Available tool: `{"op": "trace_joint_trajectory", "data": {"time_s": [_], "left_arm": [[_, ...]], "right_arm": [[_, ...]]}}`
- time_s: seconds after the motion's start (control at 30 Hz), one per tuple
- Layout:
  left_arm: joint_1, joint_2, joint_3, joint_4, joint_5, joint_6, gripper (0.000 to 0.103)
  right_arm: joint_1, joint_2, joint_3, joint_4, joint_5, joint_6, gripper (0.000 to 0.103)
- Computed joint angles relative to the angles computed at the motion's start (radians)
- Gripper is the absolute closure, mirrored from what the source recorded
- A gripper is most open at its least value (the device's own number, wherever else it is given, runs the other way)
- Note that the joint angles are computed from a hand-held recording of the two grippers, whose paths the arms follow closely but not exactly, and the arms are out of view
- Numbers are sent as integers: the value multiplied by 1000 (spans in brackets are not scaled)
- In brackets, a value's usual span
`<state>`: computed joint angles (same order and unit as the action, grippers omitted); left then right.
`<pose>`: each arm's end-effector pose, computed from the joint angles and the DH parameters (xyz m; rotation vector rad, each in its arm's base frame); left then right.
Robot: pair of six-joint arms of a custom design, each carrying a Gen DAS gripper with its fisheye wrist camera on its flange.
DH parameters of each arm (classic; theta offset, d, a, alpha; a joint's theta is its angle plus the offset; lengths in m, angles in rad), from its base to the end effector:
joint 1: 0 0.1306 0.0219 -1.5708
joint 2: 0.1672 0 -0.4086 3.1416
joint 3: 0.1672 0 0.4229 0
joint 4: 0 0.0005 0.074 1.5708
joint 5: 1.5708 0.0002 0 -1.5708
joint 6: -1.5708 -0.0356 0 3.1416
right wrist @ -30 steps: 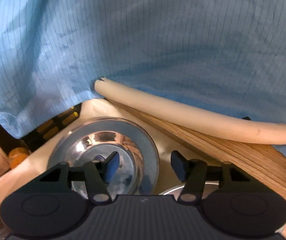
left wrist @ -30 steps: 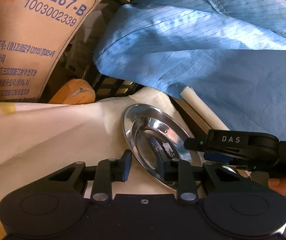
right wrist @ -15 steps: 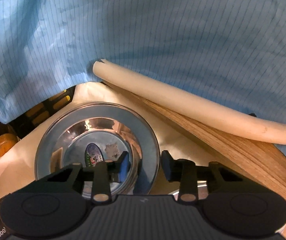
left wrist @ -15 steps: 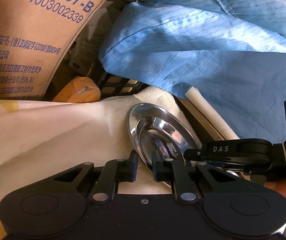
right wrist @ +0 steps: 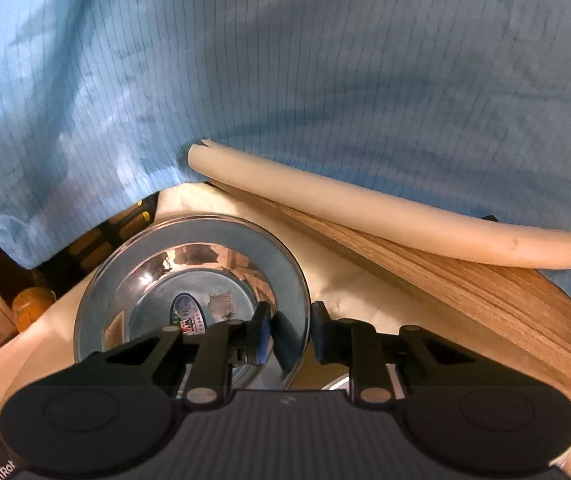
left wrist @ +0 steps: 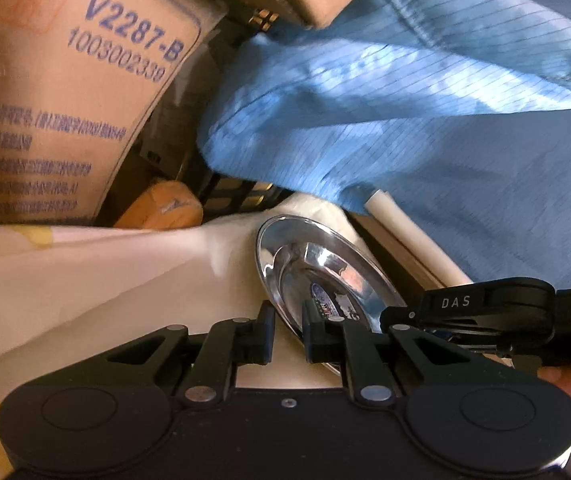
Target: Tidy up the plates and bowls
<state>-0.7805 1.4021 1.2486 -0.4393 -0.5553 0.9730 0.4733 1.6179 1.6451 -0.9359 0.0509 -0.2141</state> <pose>0.3863 -0.3568 0.4161 -0.5128 2.0361 -0.4706 0.5340 0.2709 0.4548 -0.3004 2.4740 0.2289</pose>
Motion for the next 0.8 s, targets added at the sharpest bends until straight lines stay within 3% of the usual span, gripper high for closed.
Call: {"op": "trace_joint_trajectory", "data": {"time_s": [0.43, 0.8], "left_arm": [[-59, -81, -37, 65, -59, -93, 89], [-142, -141, -46, 19, -32, -139, 88]], "right_arm": [[-6, -146, -96, 48, -8, -25, 80], [-17, -316, -232, 55, -4, -84, 81]]}}
